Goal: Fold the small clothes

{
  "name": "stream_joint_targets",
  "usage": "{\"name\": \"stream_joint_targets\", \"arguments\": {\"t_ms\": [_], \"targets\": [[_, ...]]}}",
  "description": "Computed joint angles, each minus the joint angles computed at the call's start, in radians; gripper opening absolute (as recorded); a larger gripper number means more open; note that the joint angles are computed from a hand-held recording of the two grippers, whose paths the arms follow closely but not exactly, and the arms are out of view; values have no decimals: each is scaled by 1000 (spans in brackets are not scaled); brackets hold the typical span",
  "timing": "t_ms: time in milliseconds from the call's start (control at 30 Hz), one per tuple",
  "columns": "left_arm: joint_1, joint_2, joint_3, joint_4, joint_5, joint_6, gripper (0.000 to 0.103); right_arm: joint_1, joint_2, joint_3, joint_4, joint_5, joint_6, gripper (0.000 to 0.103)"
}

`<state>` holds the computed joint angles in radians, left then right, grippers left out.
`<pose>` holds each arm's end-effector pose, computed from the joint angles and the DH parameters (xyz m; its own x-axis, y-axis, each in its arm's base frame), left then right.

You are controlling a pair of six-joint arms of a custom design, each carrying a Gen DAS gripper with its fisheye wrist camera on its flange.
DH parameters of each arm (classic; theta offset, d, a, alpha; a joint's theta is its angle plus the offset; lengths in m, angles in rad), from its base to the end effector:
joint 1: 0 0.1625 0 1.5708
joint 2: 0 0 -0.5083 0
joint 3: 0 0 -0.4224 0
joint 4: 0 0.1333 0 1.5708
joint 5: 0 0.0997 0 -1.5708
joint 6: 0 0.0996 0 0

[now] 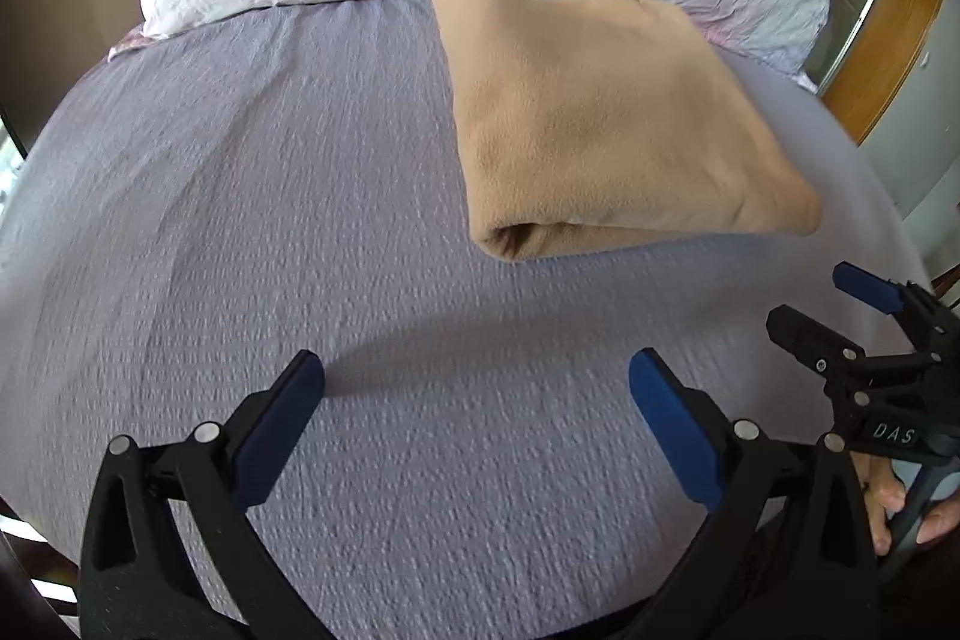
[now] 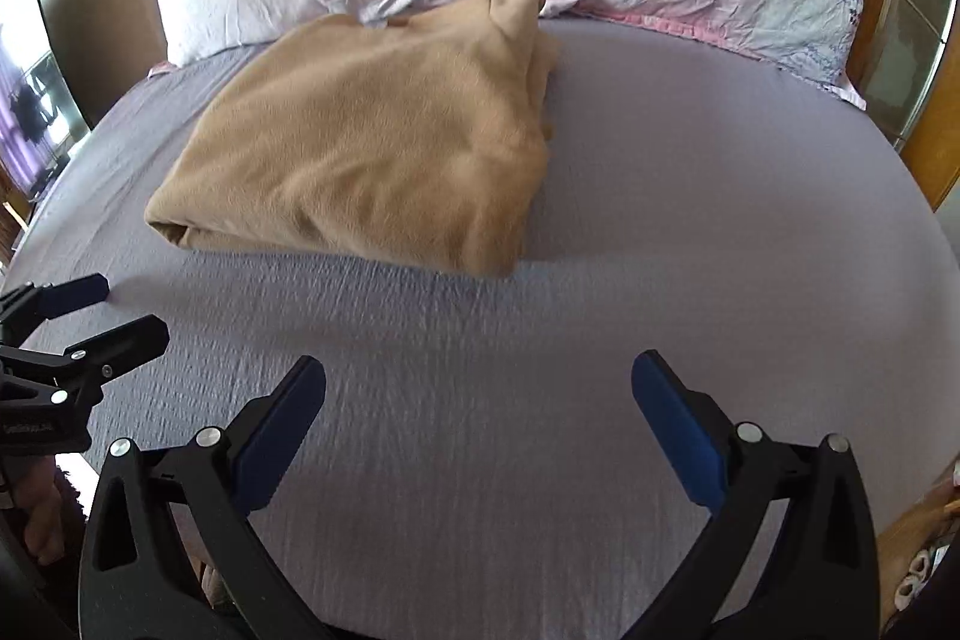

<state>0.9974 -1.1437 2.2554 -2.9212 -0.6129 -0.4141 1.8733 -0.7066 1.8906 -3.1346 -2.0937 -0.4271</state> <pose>-0.0952 -0.5434 0.2144 -0.7505 -0.1915 -0.6325 0.2459 0.8074 -0.5363 0.2795 -0.6152 0.0581 -0.6883 -0.4413 0.5757 -0.6173 0.7732 -0.1453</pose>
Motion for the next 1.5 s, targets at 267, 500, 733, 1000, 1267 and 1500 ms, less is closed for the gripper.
{"name": "stream_joint_targets", "arguments": {"t_ms": [267, 500, 733, 1000, 1267, 1500], "targets": [[-9, 10, -14, 84, 55, -74, 101, 3, 17, -5, -22, -30, -13, 102], [-24, 14, -23, 196, 114, -189, 101, 2, 18, -4, -29, -24, -22, 102], [-24, 10, -31, 232, 113, -219, 101, 3, 19, -7, -23, -28, -13, 102], [-24, 13, -26, 210, 117, -205, 101, 3, 19, -9, -20, -29, -12, 102], [-25, 13, -26, 207, 118, -202, 101, 3, 19, -9, -20, -28, -13, 102], [-25, 13, -25, 206, 118, -201, 101, 3, 18, -9, -20, -28, -14, 102]]}}
